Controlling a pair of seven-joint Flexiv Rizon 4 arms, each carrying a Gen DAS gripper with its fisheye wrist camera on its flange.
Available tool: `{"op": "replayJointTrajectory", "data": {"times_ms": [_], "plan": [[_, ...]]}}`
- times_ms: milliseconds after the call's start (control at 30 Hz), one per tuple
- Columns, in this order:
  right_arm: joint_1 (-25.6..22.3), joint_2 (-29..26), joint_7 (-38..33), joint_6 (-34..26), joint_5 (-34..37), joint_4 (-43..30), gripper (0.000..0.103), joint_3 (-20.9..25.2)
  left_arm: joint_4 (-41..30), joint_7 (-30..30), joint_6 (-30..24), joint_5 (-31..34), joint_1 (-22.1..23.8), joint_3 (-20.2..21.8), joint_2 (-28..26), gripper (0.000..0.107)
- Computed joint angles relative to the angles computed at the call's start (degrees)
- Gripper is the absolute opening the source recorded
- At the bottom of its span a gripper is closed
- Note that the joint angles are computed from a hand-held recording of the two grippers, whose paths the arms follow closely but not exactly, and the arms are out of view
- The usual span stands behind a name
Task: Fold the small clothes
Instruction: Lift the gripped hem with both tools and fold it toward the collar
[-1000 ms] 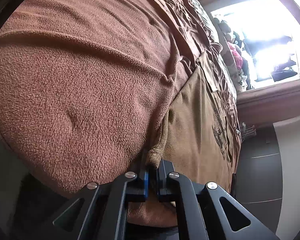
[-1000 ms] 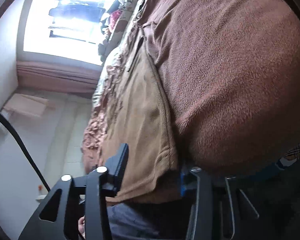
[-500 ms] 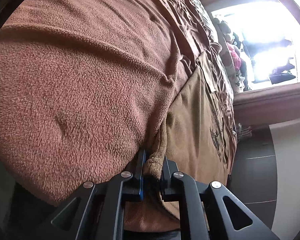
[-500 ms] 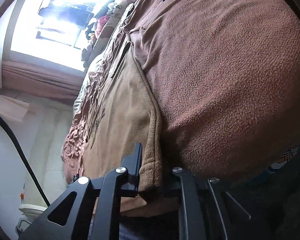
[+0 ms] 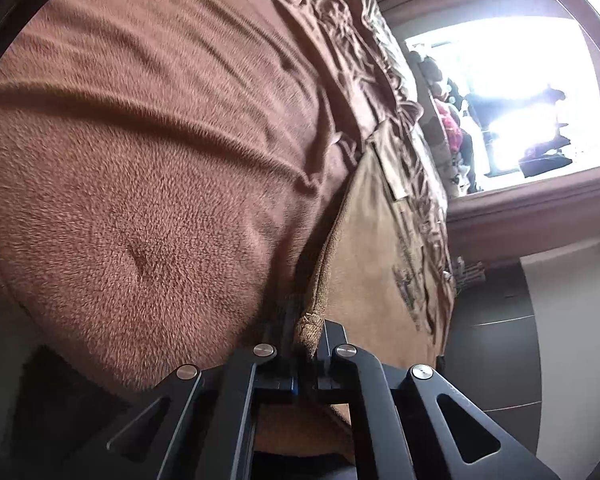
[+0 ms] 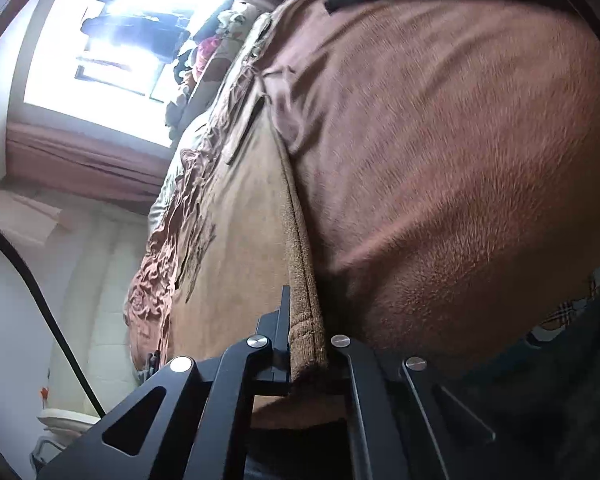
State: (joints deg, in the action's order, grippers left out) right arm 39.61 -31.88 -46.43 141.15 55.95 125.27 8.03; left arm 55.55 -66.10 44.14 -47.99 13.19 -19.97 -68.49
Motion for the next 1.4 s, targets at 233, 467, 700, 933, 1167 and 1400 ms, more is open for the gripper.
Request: {"op": "replayJointTrajectory", "data": {"times_ms": [233,467,700,933,1167,1400], "plan": [[2.19,4.05,-7.10,0.53,4.91,-1.70,0.000,-0.25,7.04,4.29,1.75,-4.44,2.26,-2.45,4.85,0.002],[2.54,8.93,-19.81,1.34,12.92,-4.14,0.000,2.93,14.57,9.59,2.06,-11.26,4.35,-3.33,10.25,0.002],[2.55,11.45,-25.50,5.39,17.60,-4.50,0.000,8.79,22.98,16.12,0.47,-19.00,6.36,-2.15,16.29,0.002],[3.05,12.90,-27.25,8.31,19.08,-3.88,0.000,12.26,30.58,21.76,-2.48,-26.17,6.67,1.10,22.58,0.002],[4.81,13.53,-28.81,11.68,21.15,-3.41,0.000,14.99,37.39,26.17,-6.76,-31.84,6.24,5.44,28.91,0.002],[7.43,12.67,-24.43,17.86,20.52,-1.51,0.000,16.80,42.43,30.70,-10.43,-37.29,5.19,9.07,34.88,0.002]]}}
